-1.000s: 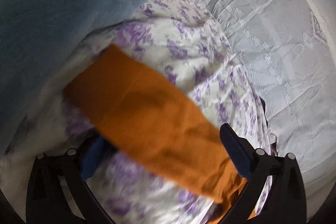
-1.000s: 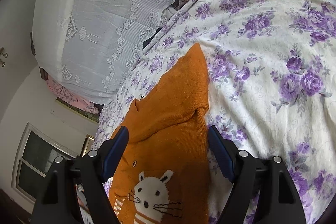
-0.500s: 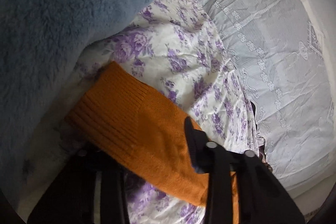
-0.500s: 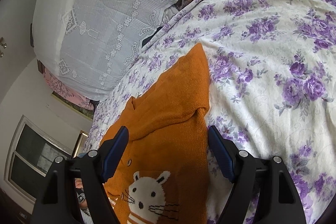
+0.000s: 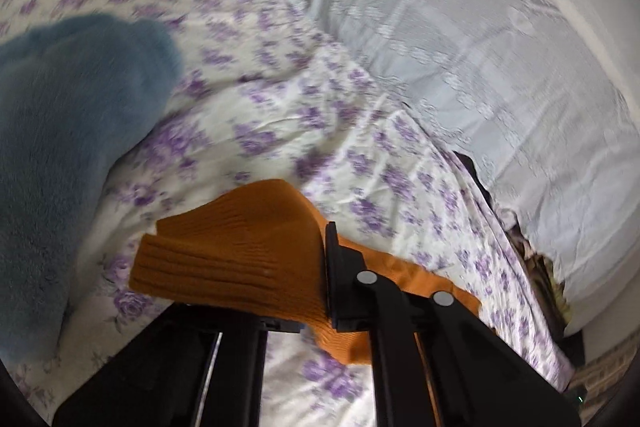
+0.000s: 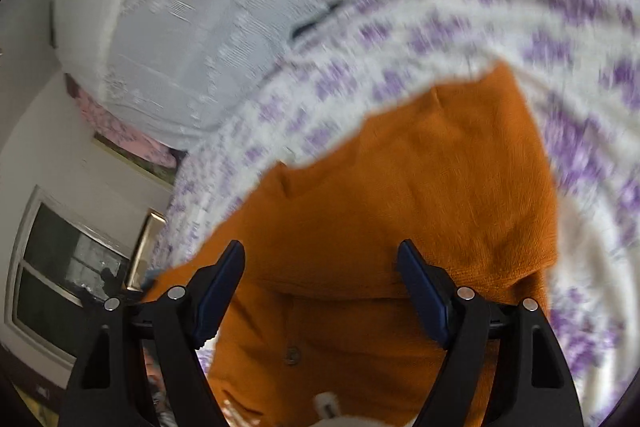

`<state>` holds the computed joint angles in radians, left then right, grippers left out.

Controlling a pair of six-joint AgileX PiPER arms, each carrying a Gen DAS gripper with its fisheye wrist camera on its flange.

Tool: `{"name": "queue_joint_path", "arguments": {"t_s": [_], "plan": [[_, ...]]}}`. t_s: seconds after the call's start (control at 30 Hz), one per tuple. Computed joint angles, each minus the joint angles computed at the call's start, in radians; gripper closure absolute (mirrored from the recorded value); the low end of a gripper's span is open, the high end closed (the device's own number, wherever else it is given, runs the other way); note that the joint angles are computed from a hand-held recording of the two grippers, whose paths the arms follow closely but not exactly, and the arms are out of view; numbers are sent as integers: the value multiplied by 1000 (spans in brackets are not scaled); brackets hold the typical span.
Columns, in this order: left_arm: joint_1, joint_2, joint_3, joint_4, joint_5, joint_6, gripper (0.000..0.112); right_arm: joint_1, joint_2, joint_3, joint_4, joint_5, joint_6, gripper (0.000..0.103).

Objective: Fold small clothes
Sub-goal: 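Carry the held orange sleeve across the cardigan back with the left tool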

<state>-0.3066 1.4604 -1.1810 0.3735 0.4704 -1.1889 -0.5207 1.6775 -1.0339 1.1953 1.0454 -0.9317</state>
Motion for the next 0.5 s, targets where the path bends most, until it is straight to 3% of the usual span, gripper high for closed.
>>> {"name": "queue_joint_path", "arguments": {"t_s": [0.07, 0.23, 0.5], "plan": [[-36, 14, -57, 8, 44, 38, 106, -18, 20, 17, 43, 20, -76, 25], [-117, 69, -201, 1, 124, 110, 106, -79, 43, -3, 71, 116, -52, 25], [-271, 226, -465, 87, 271, 151, 106, -151, 43, -28, 96, 173, -26, 24]]}}
